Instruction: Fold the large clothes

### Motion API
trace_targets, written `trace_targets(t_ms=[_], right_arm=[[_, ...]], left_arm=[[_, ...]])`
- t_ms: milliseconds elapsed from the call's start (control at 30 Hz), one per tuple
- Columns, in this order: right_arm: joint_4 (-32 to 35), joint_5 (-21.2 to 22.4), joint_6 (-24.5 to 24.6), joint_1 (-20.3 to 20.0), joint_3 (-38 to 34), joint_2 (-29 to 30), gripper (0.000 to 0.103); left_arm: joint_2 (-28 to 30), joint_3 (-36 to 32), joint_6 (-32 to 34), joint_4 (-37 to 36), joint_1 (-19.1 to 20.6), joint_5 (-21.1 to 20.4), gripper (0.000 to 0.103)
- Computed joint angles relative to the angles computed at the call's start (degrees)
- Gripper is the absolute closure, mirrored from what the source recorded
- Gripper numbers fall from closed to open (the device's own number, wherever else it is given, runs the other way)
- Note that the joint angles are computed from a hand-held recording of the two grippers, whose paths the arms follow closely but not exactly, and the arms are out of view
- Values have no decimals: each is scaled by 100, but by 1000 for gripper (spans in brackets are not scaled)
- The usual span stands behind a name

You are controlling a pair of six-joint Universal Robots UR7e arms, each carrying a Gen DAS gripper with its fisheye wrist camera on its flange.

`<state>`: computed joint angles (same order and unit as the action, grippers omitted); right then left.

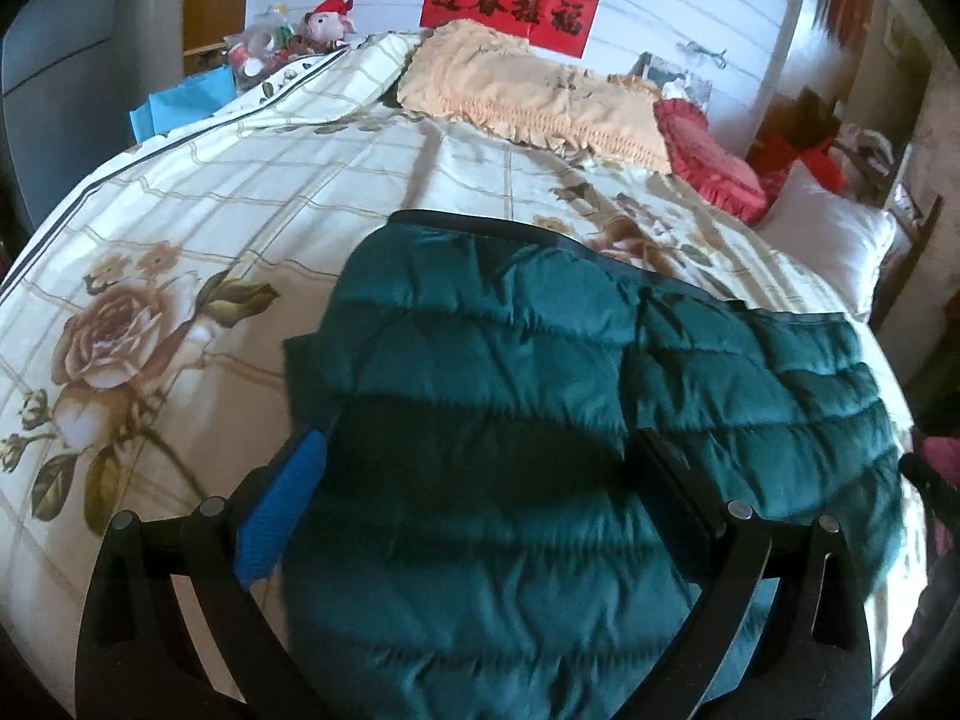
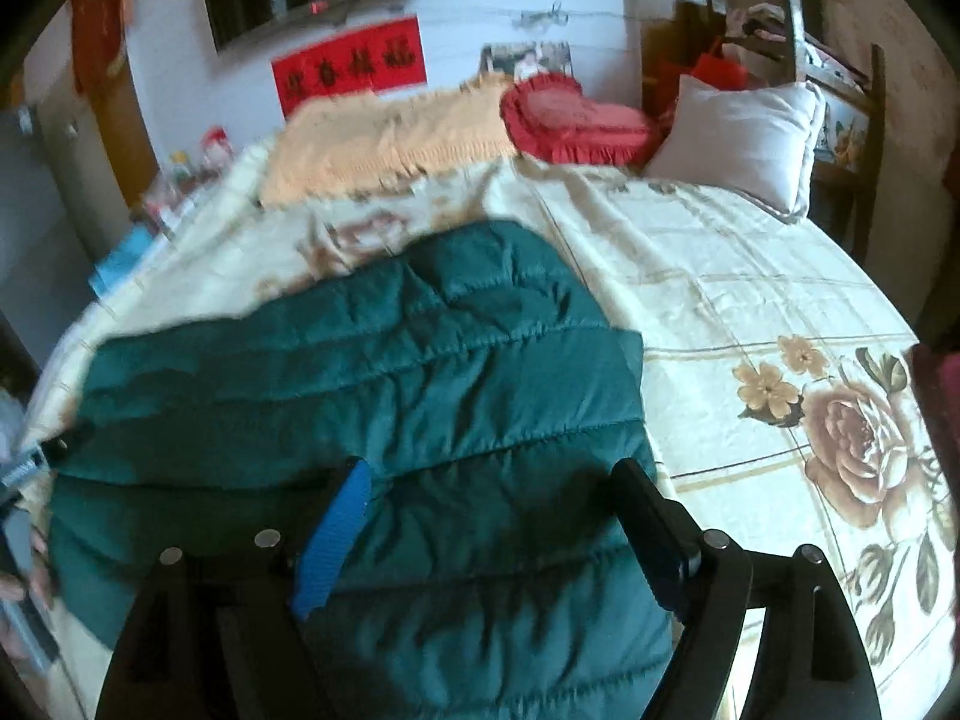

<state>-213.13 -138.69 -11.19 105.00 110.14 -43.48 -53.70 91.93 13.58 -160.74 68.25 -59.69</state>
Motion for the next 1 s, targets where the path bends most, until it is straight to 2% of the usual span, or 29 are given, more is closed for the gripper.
trace_targets(t_ms=[67, 233, 400, 467, 567, 667, 733, 900, 1000], right_arm=[[-182, 20, 15, 26, 143, -91, 22], [119, 66, 527, -44, 407, -335, 22], [119, -4, 597, -102, 404, -304, 22], [150, 20, 787, -184, 413, -332, 22], [547, 206, 1105, -307, 454, -418, 22], [755, 277, 1093, -315, 442, -362, 22], [984, 357, 1260, -264, 468, -372, 37], [1531, -37, 1167, 66, 374, -221, 40], [1490, -107, 1115, 91, 423, -206, 40]], left_arm=[[-186, 172, -53, 41, 10, -117, 3], [-556, 590, -95, -17, 19, -321, 3], [-705, 841, -19, -34, -8, -319, 3], [-722, 900, 20, -31, -19, -294, 3], [-710, 964, 101, -50, -17, -231, 3], [-646, 949, 171, -19, 5, -136, 3], [-621, 933, 210, -24, 28, -116, 3], [-607, 887, 207, -33, 100, -145, 3], [-589, 845, 186, 11, 121, -142, 3]])
